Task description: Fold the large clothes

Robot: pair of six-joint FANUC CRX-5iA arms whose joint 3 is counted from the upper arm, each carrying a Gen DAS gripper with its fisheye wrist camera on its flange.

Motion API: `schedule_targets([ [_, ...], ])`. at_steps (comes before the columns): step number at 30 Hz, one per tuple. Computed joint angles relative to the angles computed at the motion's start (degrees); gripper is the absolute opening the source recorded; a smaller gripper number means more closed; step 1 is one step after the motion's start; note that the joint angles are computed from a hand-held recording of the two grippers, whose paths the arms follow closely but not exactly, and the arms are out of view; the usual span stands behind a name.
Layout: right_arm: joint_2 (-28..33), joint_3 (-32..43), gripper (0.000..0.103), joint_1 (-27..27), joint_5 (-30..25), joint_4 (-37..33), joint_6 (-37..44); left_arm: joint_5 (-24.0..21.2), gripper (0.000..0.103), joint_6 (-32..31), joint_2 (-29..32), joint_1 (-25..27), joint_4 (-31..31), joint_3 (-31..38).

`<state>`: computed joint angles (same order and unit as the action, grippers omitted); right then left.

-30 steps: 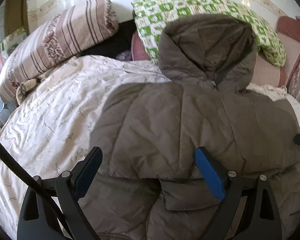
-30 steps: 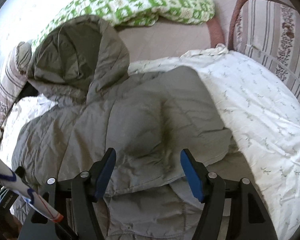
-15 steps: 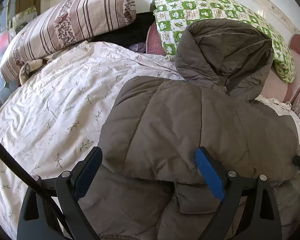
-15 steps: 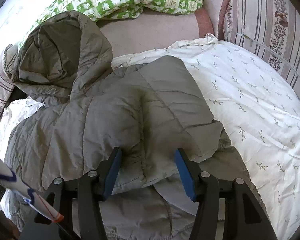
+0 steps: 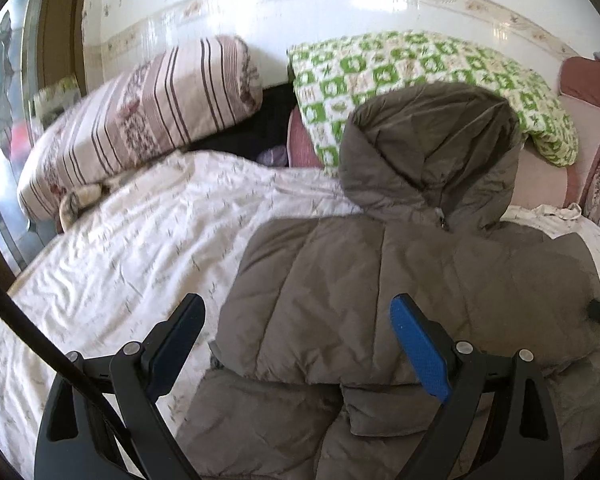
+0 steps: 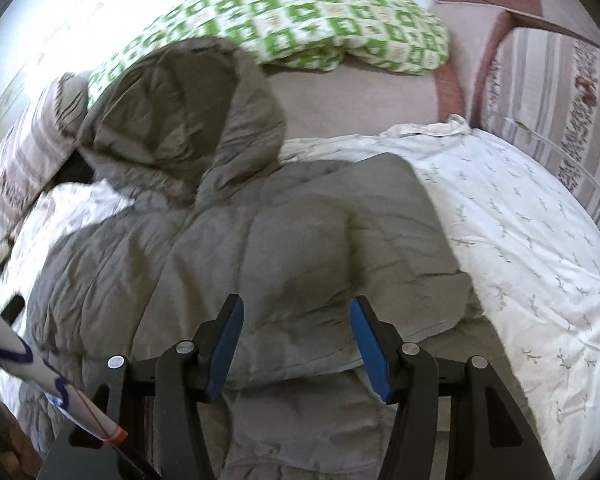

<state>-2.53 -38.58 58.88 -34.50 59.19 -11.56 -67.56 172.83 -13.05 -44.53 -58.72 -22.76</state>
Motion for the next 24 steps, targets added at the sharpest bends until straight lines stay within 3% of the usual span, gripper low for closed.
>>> schedule_targets([
  [9, 3.5, 1.7, 0.061, 1.2, -1.1, -1.7, 3.3, -3.8, 0.093, 2.6, 0.4, -4.5, -4.6, 0.9],
  [19, 5.0, -1.1, 0.072, 0.3, -0.3, 7.8, -3.9, -1.7, 0.093, 0.6, -1.0, -4.1, -2.7, 1.3],
  [22, 3.8, 0.7, 0.072, 2.5, -4.3, -1.1, 0.6, -2.9, 0.093, -0.3, -1.1, -5.3, -1.5, 2.0],
  [24, -1.3, -1.9, 0.072, 4.5, -3.5, -3.8, -0.7, -4.1, 0.093, -0.7, -1.9, -7.1, -0.9, 2.1],
])
